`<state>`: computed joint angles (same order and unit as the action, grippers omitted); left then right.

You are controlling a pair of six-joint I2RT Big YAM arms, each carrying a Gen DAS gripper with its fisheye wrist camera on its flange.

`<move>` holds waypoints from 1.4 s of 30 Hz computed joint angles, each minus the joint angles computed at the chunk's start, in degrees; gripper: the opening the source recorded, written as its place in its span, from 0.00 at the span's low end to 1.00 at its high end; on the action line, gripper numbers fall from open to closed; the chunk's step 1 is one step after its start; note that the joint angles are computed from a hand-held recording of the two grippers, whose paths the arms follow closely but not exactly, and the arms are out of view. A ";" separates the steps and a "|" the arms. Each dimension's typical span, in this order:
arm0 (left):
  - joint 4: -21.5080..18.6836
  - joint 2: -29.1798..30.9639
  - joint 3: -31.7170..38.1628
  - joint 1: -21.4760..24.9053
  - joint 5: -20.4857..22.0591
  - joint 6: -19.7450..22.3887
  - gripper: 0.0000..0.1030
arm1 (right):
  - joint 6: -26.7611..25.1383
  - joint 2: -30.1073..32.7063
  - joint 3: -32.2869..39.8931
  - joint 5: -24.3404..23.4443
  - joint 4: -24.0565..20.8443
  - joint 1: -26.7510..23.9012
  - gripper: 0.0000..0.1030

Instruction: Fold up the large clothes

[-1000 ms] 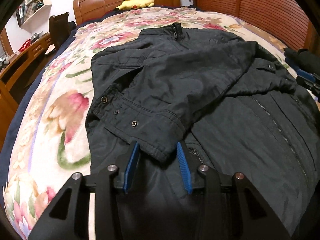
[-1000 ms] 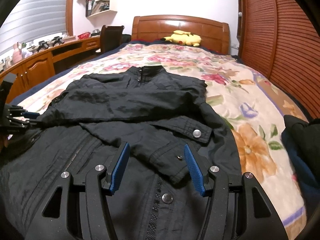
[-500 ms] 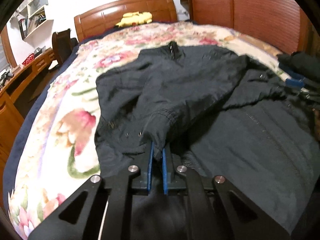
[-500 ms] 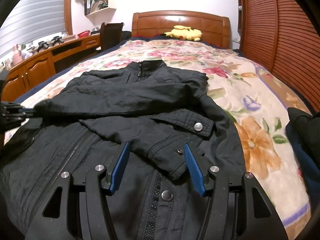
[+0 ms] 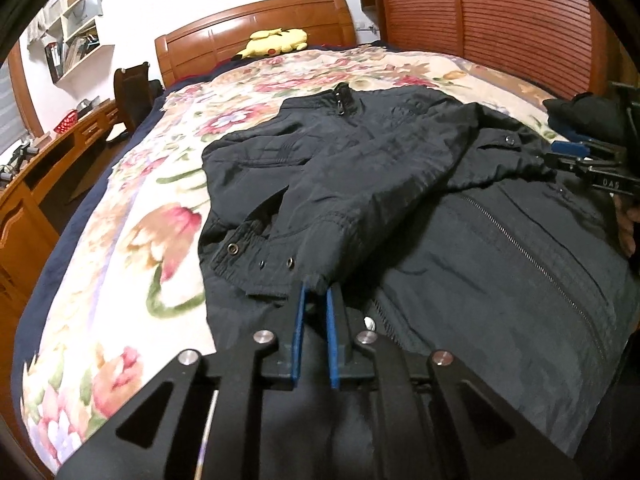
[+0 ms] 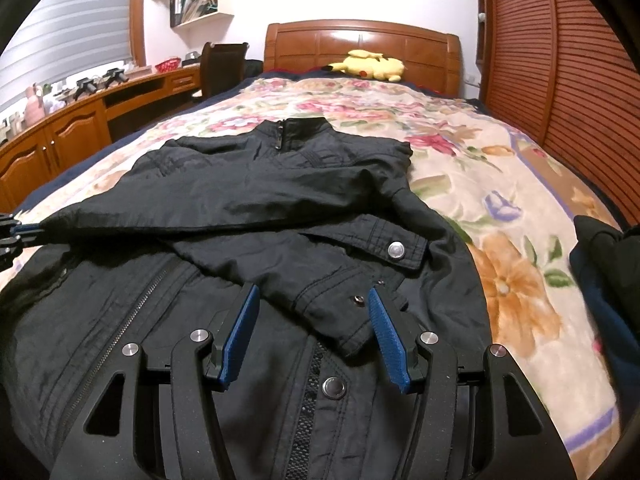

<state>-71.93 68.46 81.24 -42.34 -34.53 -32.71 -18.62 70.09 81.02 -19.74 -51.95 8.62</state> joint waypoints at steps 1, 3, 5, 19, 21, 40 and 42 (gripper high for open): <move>-0.12 -0.36 -0.19 -0.45 -0.54 -0.59 0.12 | -0.02 -0.02 -0.02 -0.01 0.00 -0.01 0.56; 0.64 -1.65 -1.07 -0.93 -0.65 -1.74 0.21 | 0.03 -0.03 -0.02 0.03 0.01 0.04 0.56; 0.98 -2.70 -1.76 -1.61 -0.94 -3.34 0.31 | -0.02 -0.05 -0.02 0.13 -0.04 0.06 0.56; -4.18 -7.62 -5.03 -7.55 -6.65 -13.47 0.45 | -1.03 -0.92 -0.73 0.72 0.25 0.01 0.56; -4.70 -8.16 -5.26 -8.39 -7.38 -14.61 0.46 | -1.68 -1.33 -0.92 0.38 0.22 -0.45 0.56; -11.56 -13.33 -10.77 -16.78 -11.57 -28.42 0.52 | -10.09 -13.32 -9.01 0.93 -2.68 -8.17 0.74; -12.13 -13.43 -11.27 -17.52 -11.59 -29.65 0.52 | -10.97 -13.89 -8.81 1.82 -4.02 -9.43 0.75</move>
